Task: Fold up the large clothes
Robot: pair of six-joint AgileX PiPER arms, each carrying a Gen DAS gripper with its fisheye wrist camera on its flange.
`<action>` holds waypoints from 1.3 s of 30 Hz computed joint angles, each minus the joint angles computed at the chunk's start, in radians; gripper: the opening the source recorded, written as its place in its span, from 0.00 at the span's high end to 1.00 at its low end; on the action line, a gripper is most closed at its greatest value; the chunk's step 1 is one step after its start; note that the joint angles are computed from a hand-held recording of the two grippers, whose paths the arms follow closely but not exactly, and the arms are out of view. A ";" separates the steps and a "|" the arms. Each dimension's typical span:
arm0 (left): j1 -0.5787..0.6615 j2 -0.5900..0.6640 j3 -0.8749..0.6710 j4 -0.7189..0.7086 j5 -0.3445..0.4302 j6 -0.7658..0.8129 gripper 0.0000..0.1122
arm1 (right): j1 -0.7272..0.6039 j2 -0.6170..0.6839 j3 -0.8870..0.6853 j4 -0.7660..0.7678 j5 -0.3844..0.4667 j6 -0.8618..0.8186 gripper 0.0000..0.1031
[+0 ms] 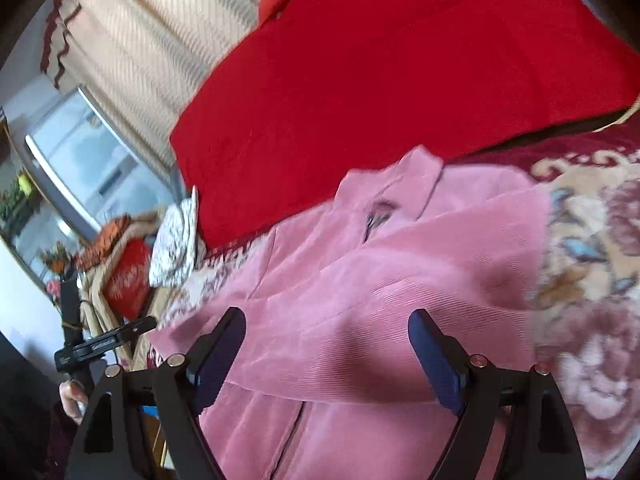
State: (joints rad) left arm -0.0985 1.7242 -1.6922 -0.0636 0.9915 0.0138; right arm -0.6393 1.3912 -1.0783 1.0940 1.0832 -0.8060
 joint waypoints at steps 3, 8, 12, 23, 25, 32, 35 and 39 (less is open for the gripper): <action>0.114 -0.053 0.106 -0.076 -0.031 0.011 0.29 | 0.119 0.074 -0.030 -0.149 -0.080 0.125 0.18; 0.252 -0.129 0.252 -0.199 -0.066 0.061 0.29 | 0.158 -0.010 0.036 -0.172 -0.145 0.123 0.18; 0.364 -0.176 0.379 -0.335 -0.155 0.059 0.29 | 0.143 -0.133 0.110 -0.097 -0.144 0.015 0.17; 0.475 -0.001 0.310 -0.520 -0.253 -0.010 0.33 | 0.228 -0.238 0.204 -0.076 -0.136 -0.003 0.17; 0.466 0.074 0.219 -0.481 -0.241 -0.052 0.46 | 0.217 -0.244 0.206 -0.075 -0.132 -0.010 0.18; 0.411 0.257 0.016 -0.374 -0.172 -0.150 0.57 | 0.164 -0.205 0.194 -0.052 -0.118 -0.022 0.17; 0.381 0.263 -0.026 -0.309 -0.165 -0.152 0.95 | 0.152 -0.196 0.195 -0.052 -0.120 -0.025 0.17; 0.332 0.170 -0.006 -0.231 -0.226 -0.136 0.96 | 0.090 -0.198 0.208 -0.013 -0.092 -0.059 0.17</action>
